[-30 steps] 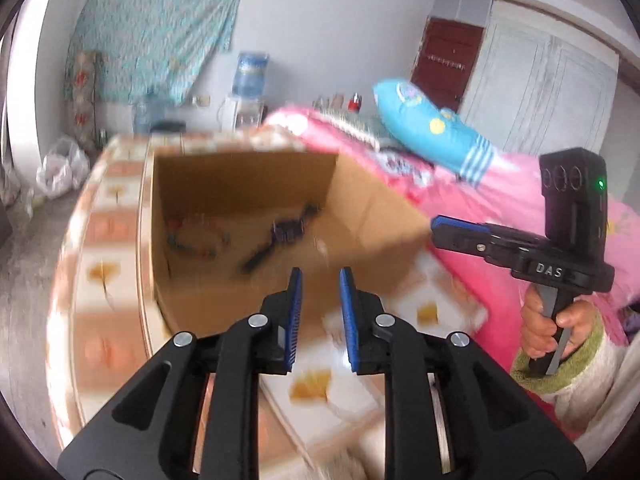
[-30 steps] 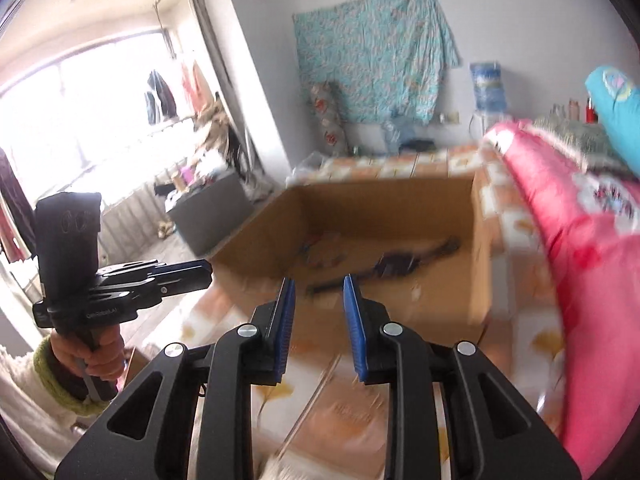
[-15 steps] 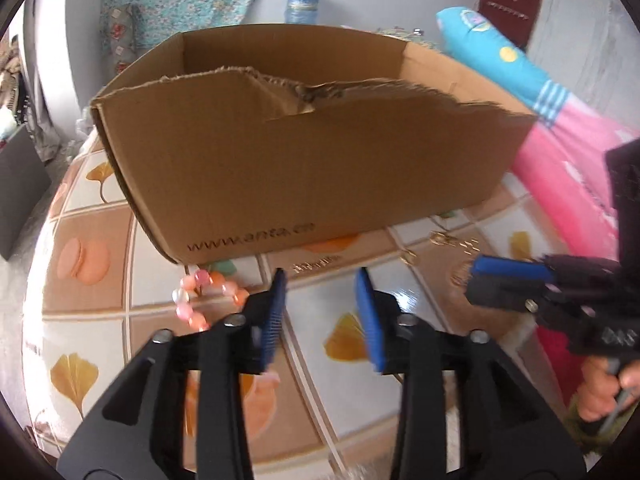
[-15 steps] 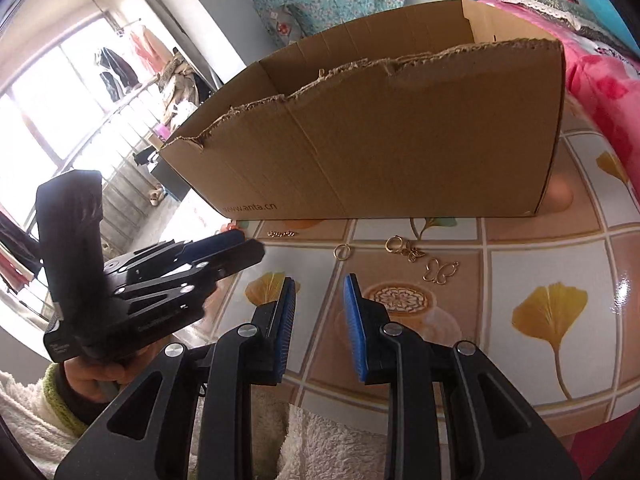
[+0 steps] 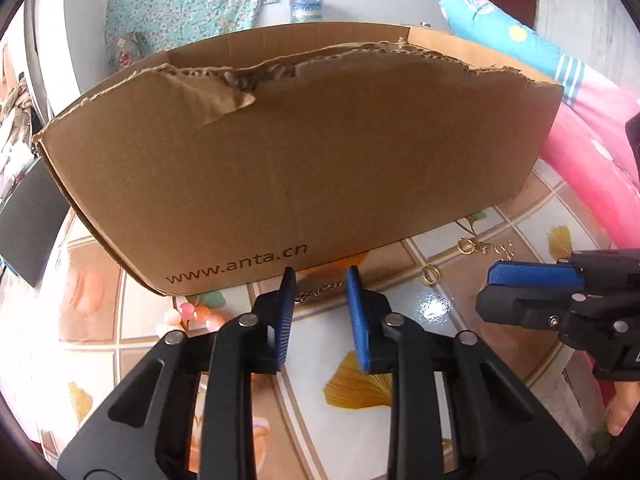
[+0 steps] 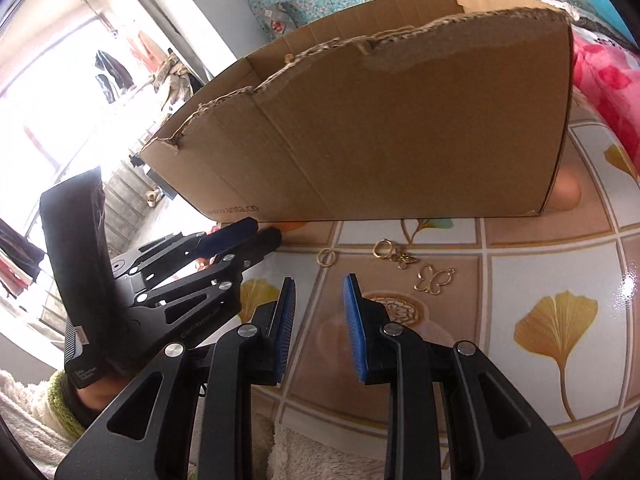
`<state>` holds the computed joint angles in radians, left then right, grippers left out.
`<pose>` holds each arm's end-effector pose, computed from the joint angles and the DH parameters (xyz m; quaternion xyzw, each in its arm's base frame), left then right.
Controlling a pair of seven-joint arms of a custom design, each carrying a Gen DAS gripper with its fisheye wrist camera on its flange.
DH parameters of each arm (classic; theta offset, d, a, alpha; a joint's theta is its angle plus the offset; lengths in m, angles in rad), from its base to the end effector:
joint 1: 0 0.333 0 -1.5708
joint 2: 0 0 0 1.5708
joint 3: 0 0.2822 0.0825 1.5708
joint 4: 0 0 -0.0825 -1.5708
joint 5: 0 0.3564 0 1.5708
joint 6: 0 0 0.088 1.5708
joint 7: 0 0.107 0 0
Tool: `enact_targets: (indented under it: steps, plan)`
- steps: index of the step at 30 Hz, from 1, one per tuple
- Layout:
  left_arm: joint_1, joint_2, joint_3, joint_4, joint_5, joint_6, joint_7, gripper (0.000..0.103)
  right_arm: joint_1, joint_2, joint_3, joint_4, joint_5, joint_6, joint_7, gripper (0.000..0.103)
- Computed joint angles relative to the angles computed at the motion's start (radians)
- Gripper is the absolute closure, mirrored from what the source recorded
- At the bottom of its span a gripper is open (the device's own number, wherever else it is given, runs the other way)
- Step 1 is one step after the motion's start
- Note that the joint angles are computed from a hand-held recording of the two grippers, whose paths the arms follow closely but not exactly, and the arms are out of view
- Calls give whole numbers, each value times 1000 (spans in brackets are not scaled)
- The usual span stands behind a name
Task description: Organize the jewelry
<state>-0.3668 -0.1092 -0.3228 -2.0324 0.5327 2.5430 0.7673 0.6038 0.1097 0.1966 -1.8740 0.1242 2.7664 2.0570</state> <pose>0.4154 -0.3585 0.5359 -0.5726 0.7342 -0.2797 0.2343 0.4319 0.4306 0.5240 -0.7167 0.5816 -0.0018 0.3848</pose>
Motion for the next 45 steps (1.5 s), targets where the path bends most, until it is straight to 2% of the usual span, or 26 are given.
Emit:
enact_targets:
  steps: [3, 6, 8, 11, 18, 20, 24, 27, 31, 38, 45]
  plan:
    - [-1, 8, -3, 8, 19, -2, -8, 87, -2, -25, 0, -31, 5, 7, 6, 78]
    - [-4, 14, -3, 13, 30, 5, -9, 100, -4, -41, 1, -47, -7, 12, 16, 78]
    - [-5, 7, -2, 3, 32, 11, -5, 100, -4, -49, 1, -52, -26, 13, 34, 78]
    - [-7, -1, 10, -8, -34, 42, 26, 102, -6, -61, 4, -60, -44, 14, 52, 78]
    - [-20, -151, 69, -169, -279, 230, 155, 102, -1, -60, 11, -37, -124, -2, 96, 78]
    - [-28, -178, 77, -197, -320, 250, 184, 102, 3, -55, 9, -26, -166, -7, 108, 78]
    - [-25, -197, 64, -220, -339, 239, 208, 102, 17, -25, 3, 14, -259, -32, 128, 78]
    - [-11, -210, 38, -240, -316, 242, 177, 102, 35, 19, -9, 79, -329, -93, 135, 78]
    - [-21, -204, 43, -248, -332, 253, 167, 102, 67, 74, -31, 170, -417, -176, 142, 78]
    - [-29, -189, 61, -247, -362, 258, 197, 102, 89, 115, -51, 231, -452, -233, 112, 78]
    - [-31, -193, 72, -257, -393, 258, 222, 102, 93, 108, -55, 216, -467, -223, 91, 78]
